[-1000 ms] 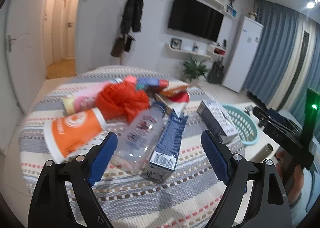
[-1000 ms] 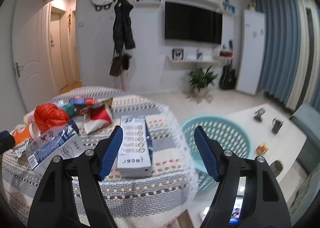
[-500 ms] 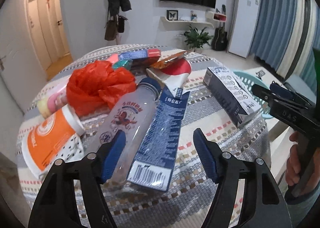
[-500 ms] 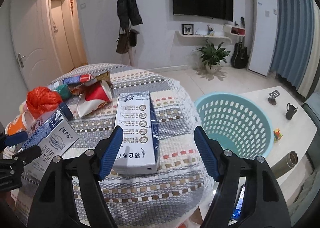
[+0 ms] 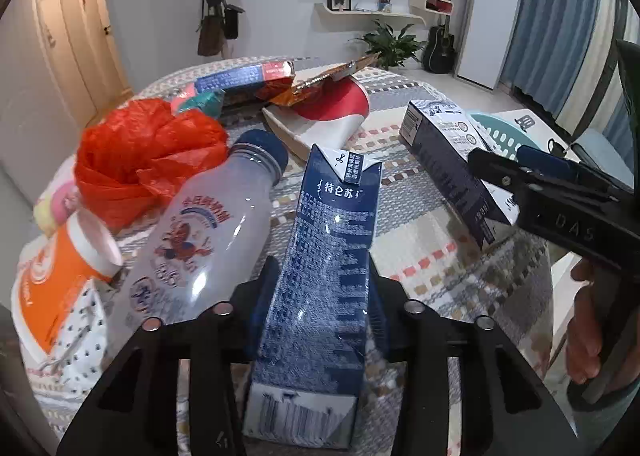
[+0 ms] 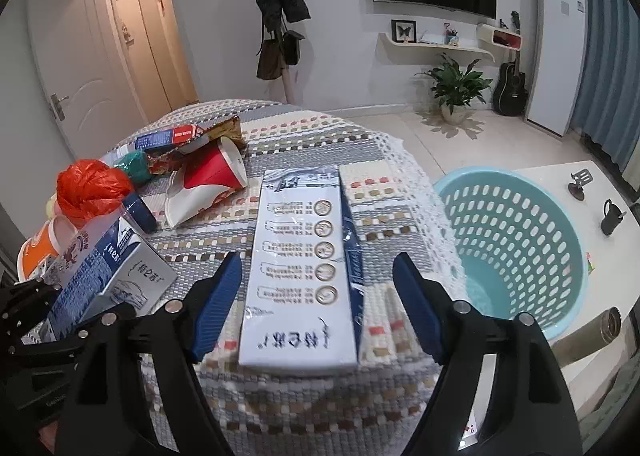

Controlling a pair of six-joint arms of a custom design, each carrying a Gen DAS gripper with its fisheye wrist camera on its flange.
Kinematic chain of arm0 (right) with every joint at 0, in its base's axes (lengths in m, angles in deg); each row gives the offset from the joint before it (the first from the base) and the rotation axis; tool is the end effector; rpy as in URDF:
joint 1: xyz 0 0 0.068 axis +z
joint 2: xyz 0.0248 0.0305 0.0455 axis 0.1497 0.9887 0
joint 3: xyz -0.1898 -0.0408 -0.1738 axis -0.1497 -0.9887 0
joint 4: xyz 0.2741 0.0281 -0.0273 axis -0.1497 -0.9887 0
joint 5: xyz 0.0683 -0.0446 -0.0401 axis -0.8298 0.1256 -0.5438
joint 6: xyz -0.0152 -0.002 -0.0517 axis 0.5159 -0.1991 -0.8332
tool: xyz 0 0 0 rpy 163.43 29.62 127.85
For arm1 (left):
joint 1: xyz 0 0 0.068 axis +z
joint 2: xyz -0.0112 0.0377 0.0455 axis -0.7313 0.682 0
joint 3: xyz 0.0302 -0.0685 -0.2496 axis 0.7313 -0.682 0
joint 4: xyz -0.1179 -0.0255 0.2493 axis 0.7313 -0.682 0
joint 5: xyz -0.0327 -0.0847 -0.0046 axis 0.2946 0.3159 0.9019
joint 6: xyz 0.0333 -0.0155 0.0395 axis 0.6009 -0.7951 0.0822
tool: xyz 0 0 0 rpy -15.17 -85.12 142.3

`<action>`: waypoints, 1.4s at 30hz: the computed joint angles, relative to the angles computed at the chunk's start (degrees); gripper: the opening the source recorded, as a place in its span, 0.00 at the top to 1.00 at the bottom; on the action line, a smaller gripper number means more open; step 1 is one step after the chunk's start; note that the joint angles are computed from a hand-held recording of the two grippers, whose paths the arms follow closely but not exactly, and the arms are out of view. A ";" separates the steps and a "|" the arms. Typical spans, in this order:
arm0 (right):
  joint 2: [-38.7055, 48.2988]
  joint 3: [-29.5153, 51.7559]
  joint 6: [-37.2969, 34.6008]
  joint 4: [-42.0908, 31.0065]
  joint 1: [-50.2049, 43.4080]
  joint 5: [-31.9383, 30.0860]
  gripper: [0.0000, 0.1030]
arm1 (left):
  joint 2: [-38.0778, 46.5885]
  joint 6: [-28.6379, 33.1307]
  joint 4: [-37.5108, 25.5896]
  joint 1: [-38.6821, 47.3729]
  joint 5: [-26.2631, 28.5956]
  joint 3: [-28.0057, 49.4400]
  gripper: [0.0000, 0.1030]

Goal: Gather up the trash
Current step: 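Grasp the blue milk carton with the left tool while the right tool grasps the white carton, then carry both cartons over the blue basket and open both tools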

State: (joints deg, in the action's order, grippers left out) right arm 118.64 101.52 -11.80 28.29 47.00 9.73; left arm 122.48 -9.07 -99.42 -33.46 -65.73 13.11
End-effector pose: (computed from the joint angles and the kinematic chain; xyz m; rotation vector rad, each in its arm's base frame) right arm 0.2231 0.1639 0.1739 -0.1291 2.3356 0.2098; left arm 0.1541 0.0288 0.1949 0.1764 2.4782 -0.0662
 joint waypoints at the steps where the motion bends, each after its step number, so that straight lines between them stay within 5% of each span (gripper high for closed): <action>1: 1.08 0.68 -0.10 0.05 -0.14 -0.26 0.28 | 0.94 -0.45 0.65 -0.19 0.06 0.18 0.66; 12: 8.73 6.49 1.05 -3.04 -2.74 -4.81 0.28 | -2.88 -4.53 0.55 -2.96 0.14 0.72 0.68; 15: 8.76 6.59 0.50 -3.18 -2.73 -4.82 0.43 | -3.34 -6.52 0.37 -5.10 -0.88 2.28 0.68; 17: 8.70 6.27 -0.05 -2.77 -3.11 -5.05 0.43 | -3.19 -8.36 0.42 -7.28 -2.14 3.71 0.68; 25: -3.14 0.85 -3.06 -1.31 -6.30 -6.42 0.44 | -2.98 -16.45 2.17 -20.89 -10.88 9.46 0.68; 34: -16.19 -1.91 -6.44 -4.08 -20.52 -12.40 0.44 | 7.45 -21.96 8.08 -37.73 -20.81 18.04 0.68; 42: -13.19 -2.90 -9.58 -2.67 -37.11 -18.21 0.44 | 23.73 -25.38 15.69 -46.50 -23.28 23.87 0.68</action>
